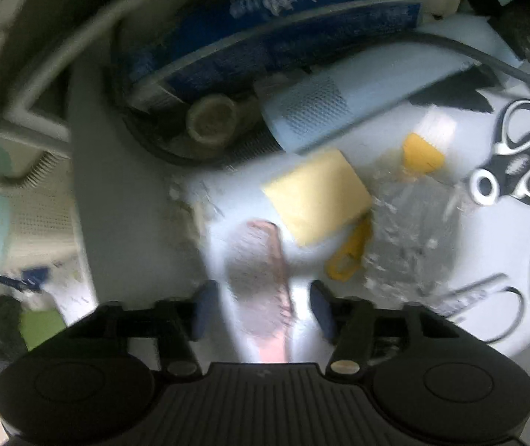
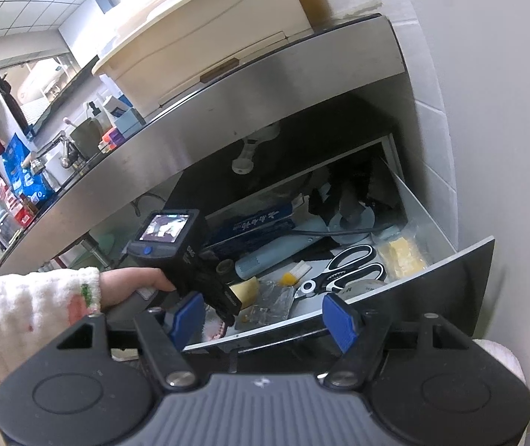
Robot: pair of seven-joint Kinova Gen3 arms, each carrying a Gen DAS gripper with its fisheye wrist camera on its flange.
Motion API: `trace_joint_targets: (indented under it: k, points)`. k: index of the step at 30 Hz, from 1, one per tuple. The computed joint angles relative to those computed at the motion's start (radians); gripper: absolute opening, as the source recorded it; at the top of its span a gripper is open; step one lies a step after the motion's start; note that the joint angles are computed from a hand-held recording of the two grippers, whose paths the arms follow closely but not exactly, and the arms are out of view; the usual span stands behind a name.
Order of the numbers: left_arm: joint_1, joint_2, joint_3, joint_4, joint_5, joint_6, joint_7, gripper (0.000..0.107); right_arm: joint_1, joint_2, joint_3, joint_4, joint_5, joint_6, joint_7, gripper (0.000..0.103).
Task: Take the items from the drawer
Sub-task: 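Lower the left gripper around the pink-handled brush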
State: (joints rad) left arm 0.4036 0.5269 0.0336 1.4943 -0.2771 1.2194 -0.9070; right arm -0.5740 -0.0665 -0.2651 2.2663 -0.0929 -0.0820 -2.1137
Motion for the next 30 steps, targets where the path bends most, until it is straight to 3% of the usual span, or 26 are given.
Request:
trace_joint_targets:
  k: [4,11,16,23,30]
  points:
    - [0.017,0.009,-0.009,0.01,-0.028,-0.009,0.022,0.039,-0.008,-0.001,0.009,0.004,0.006,-0.001,-0.011,0.071]
    - [-0.005,0.0,-0.01,0.035,-0.014,-0.041,0.034,0.04,-0.037,0.0,0.041,0.01,0.05,-0.009,-0.063,0.071]
    - [-0.01,-0.029,-0.009,0.063,-0.008,-0.074,0.051,0.032,-0.03,-0.002,0.031,0.012,0.059,-0.014,-0.07,0.071]
    - [-0.044,-0.09,-0.004,0.097,-0.001,-0.108,0.037,0.031,0.015,-0.002,-0.013,0.009,0.007,-0.005,-0.023,0.071]
    - [-0.061,-0.165,0.011,0.111,0.02,-0.096,0.037,0.031,-0.02,0.005,0.007,-0.003,0.022,0.003,-0.026,0.071]
